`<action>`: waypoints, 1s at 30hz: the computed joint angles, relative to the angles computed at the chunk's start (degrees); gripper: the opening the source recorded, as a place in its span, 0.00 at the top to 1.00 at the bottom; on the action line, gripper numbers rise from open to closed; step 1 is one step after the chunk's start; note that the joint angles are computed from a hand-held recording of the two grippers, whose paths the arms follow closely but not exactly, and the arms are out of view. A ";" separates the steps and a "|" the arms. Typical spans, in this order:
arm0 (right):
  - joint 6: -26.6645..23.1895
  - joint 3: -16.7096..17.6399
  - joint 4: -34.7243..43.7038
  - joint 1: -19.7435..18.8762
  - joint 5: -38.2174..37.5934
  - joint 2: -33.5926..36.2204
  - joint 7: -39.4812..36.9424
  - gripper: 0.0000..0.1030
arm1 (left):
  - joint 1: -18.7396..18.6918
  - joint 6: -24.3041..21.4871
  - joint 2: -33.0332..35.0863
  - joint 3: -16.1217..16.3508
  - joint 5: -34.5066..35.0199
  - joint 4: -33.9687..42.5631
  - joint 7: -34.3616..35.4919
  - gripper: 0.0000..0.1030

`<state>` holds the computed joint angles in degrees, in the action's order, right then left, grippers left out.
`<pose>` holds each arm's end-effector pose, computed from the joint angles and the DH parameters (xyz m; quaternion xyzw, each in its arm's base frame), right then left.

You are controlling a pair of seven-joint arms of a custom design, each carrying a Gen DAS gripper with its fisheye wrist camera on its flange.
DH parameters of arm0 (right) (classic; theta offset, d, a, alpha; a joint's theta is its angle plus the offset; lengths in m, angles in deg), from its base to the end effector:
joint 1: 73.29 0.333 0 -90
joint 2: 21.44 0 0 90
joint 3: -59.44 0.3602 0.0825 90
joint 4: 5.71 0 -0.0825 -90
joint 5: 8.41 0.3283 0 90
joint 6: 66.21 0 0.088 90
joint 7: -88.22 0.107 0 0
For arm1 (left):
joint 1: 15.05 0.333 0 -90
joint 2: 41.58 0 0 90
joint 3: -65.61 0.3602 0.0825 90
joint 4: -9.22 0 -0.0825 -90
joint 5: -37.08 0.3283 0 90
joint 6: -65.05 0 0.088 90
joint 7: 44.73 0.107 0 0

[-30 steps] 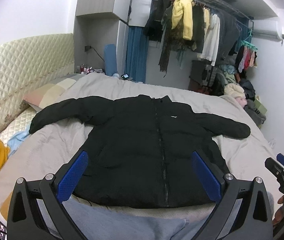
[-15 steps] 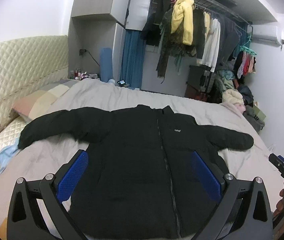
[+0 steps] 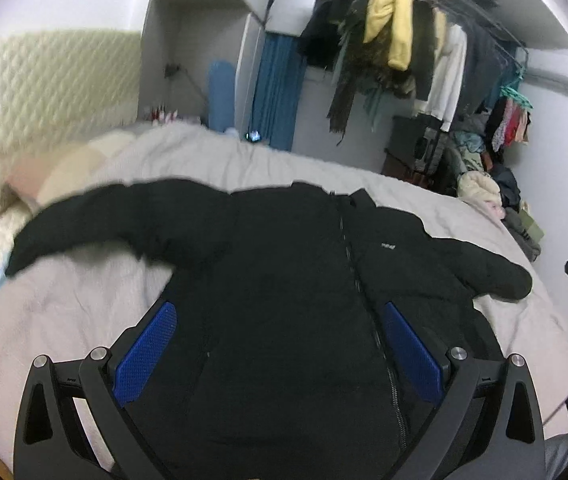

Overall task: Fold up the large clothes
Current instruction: 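Move the right tool to the jacket sleeve cuff and grasp it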

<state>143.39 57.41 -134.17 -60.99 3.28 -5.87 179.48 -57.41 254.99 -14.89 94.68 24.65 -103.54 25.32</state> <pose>0.5626 0.0774 0.4752 -0.5720 0.6181 -0.3395 0.4189 0.6170 -0.1807 0.4557 -0.6847 0.5648 -0.3758 0.2664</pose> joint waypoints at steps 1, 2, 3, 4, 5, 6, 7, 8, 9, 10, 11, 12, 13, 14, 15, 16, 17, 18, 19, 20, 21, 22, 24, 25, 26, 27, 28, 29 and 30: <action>-0.65 2.75 1.33 -4.92 -5.47 1.25 4.68 0.00 | 1.36 0.30 0.23 -1.44 0.01 -0.01 -0.14 0.00; -1.12 4.18 2.89 -8.11 -8.90 2.75 8.04 0.00 | 2.01 0.38 0.69 -2.03 -0.07 0.13 -0.17 0.00; -1.14 4.41 3.73 -9.30 -10.00 3.72 9.51 0.00 | 2.23 0.38 1.39 -2.03 -0.10 0.47 -0.06 0.00; -1.45 4.16 5.30 -10.38 -10.63 5.43 11.07 0.00 | 1.80 0.81 1.93 -1.50 -0.21 0.37 0.05 0.00; -2.52 3.16 7.11 -10.56 -10.15 7.25 11.68 0.00 | 0.17 0.94 2.83 0.40 -0.75 0.44 0.23 0.00; -3.48 2.29 8.32 -10.38 -9.60 8.39 11.94 0.00 | -1.16 1.10 3.65 1.95 -1.38 0.60 0.39 0.00; -5.61 2.12 10.25 -11.29 -9.49 10.25 12.86 0.00 | -1.66 1.63 4.06 2.47 -1.88 0.61 0.58 0.00; -7.72 3.01 12.17 -13.18 -10.18 12.08 14.13 0.00 | -1.82 2.77 4.35 2.44 -2.45 0.33 0.91 0.00; -8.71 4.06 13.33 -14.90 -11.01 13.17 15.03 0.00 | -1.86 3.58 4.41 2.08 -3.14 0.06 1.57 0.00; -9.75 5.55 14.71 -17.30 -11.93 14.67 16.22 0.00 | -1.71 3.82 4.56 1.65 -3.76 0.22 2.22 0.00; -10.03 6.63 15.38 -19.02 -12.64 15.57 17.06 0.00 | -1.33 4.21 4.50 0.95 -4.31 0.14 2.87 0.00; -10.17 8.40 16.29 -21.45 -13.66 16.76 18.15 0.00 | -0.57 4.47 4.62 -0.08 -4.86 0.42 3.35 0.00; -9.93 10.50 17.09 -24.30 -14.99 17.92 19.27 0.00 | 0.15 4.55 4.51 -1.14 -5.39 0.48 3.86 0.00; -9.79 11.91 18.06 -26.54 -16.16 19.16 20.24 0.00 | 0.47 4.51 4.48 -1.77 -6.03 0.58 4.42 0.00; -10.25 12.40 19.02 -27.57 -16.93 19.96 20.90 0.00 | 1.09 4.44 4.85 -2.59 -6.54 1.13 4.98 0.00; -10.65 13.45 20.36 -29.36 -17.75 21.26 21.73 0.00 | 0.30 4.09 5.12 -1.96 -7.47 1.32 5.48 0.00; -11.34 14.22 22.04 -30.30 -18.05 22.62 22.60 0.00 | -0.89 3.40 5.74 -0.69 -8.42 1.83 5.79 0.00; -11.97 15.71 23.53 -32.22 -18.39 24.05 23.71 0.00 | -2.15 2.05 6.83 0.94 -9.23 2.92 5.70 0.00; -12.54 17.42 25.27 -34.44 -18.39 25.80 25.11 0.00 | -2.75 0.87 7.50 1.72 -9.38 3.74 5.11 0.00; -13.24 18.50 27.23 -36.07 -17.83 27.60 26.61 0.00 | -2.54 0.12 7.76 1.64 -8.89 4.41 4.32 0.00; -13.90 19.32 28.85 -37.10 -17.58 28.96 27.53 0.00 | -1.83 -0.47 8.13 0.94 -8.31 5.18 3.35 0.00; -14.34 20.97 31.14 -38.99 -17.49 31.12 28.47 0.01 | -1.64 -0.73 8.35 0.76 -7.77 5.47 2.46 0.00; -13.92 21.70 34.42 -40.36 -16.50 34.02 30.11 0.01 | -1.90 -1.96 9.61 1.51 -6.76 6.88 0.57 0.00; -13.32 21.79 36.72 -40.86 -15.74 35.85 31.25 0.02 | -2.52 -2.84 10.42 2.62 -6.31 7.64 -0.46 0.00; -12.47 22.51 39.20 -41.74 -15.64 37.89 32.27 0.02 | -3.32 -4.08 11.41 3.99 -5.92 8.58 -1.66 0.00; -12.14 22.91 40.95 -42.32 -16.08 39.20 32.99 0.03 | -3.54 -4.99 12.03 4.63 -5.39 9.28 -2.66 0.00; -11.11 23.79 43.20 -43.23 -16.43 41.03 34.04 0.05 | -3.67 -6.54 13.06 5.31 -5.00 10.63 -3.95 0.00; -9.36 25.49 45.19 -44.61 -17.34 43.07 35.35 0.08 | -3.44 -7.64 13.79 5.52 -4.57 11.75 -5.10 0.00; -8.84 26.04 46.56 -45.05 -18.03 44.17 36.34 0.08 | -3.17 -8.61 14.48 5.66 -4.07 12.89 -6.16 0.00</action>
<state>134.55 83.45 -87.60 -106.04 -14.75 38.31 215.82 -60.58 246.38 -0.41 100.34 20.57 -90.66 19.16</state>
